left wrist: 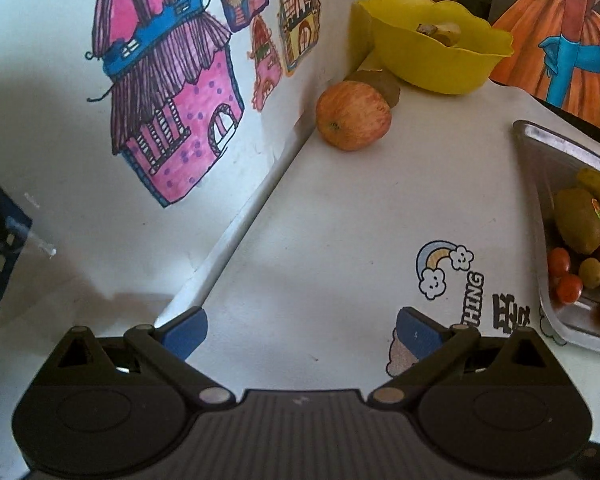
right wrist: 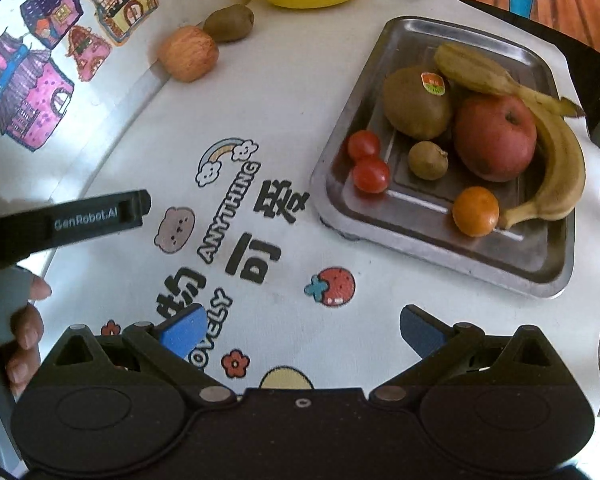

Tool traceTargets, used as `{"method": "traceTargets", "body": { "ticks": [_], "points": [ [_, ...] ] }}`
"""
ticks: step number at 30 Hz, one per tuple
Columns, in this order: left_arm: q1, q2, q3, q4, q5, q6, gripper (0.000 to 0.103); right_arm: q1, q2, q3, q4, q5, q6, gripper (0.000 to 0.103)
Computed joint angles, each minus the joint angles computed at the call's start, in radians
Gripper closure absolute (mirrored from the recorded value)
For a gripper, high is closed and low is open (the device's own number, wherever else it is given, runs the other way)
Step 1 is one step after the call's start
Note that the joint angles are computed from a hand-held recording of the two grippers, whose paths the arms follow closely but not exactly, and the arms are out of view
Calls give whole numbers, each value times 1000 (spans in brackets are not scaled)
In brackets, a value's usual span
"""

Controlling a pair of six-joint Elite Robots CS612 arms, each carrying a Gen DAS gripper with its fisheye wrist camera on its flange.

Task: Organize fruits
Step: 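Lift both open grippers away from the steel tray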

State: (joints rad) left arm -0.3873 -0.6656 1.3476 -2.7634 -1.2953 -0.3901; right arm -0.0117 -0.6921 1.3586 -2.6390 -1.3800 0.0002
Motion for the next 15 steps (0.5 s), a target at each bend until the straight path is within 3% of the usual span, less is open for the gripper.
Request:
{"method": "traceTargets", "body": {
  "ticks": [5,8,12,15],
  "points": [
    [4,17,-29,-1,-20,2,1,-3,12,-36,-32,-5,2,1],
    [6,33,-52,-4,-33,0,1,-10,27,-58,-110,0,-4,1],
    [6,58,-87,-21,-33,5,1,-20,62,-114,-206,15,-49,1],
    [6,76,-116,-25,-33,4,1,-26,93,-177,-212,36,-57,1]
  ]
}}
